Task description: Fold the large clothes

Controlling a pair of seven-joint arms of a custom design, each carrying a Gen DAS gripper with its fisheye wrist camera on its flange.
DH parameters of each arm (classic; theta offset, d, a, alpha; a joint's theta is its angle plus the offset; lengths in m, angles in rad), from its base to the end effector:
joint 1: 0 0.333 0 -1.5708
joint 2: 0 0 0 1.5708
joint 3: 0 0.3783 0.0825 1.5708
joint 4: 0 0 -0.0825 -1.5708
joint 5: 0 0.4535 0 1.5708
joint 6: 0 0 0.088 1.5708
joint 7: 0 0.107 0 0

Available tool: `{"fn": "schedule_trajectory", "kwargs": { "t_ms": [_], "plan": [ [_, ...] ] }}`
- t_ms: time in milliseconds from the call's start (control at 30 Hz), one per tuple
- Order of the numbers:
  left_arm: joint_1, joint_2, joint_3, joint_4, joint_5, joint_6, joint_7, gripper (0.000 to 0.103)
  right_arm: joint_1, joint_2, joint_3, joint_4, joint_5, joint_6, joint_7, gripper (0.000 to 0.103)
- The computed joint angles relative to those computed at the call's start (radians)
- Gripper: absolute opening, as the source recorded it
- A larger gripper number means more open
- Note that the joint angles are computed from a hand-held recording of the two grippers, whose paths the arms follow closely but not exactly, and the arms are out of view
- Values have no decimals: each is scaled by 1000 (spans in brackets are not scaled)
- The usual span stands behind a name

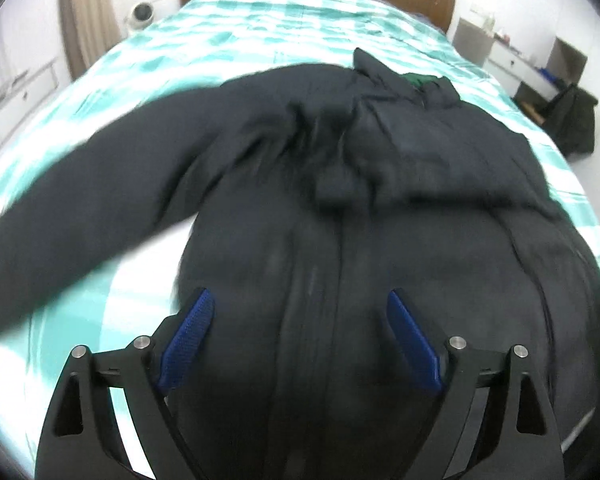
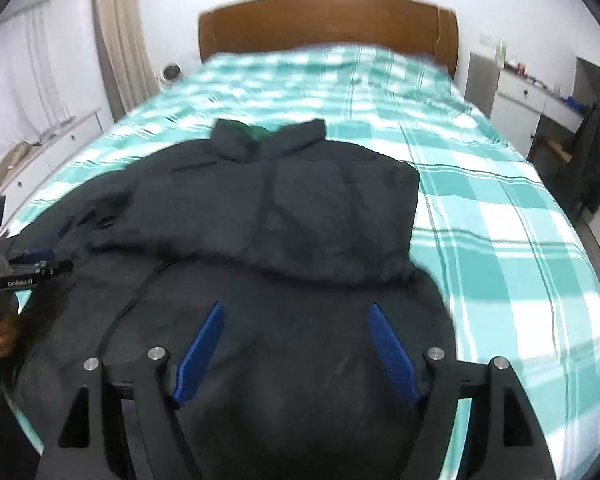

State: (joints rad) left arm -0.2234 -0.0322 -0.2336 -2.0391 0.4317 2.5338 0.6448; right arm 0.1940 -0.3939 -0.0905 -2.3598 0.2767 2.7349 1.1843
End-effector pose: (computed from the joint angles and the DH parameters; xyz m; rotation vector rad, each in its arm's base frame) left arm 0.5768 -0.2905 0.5472 -2.0525 1.7189 -0.6649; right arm 0.5178 0.0376 0.5973 -1.9372 1.4706 -0.5952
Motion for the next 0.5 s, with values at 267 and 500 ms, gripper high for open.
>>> {"fn": "schedule_trajectory", "kwargs": {
  "t_ms": [267, 500],
  "plan": [
    [90, -340, -8, -342, -95, 4, -194, 92, 54, -193, 38, -254, -31, 84, 48, 77],
    [330, -446, -12, -442, -86, 36, -460, 93, 46, -248, 50, -296, -91, 46, 109, 77]
  ]
}}
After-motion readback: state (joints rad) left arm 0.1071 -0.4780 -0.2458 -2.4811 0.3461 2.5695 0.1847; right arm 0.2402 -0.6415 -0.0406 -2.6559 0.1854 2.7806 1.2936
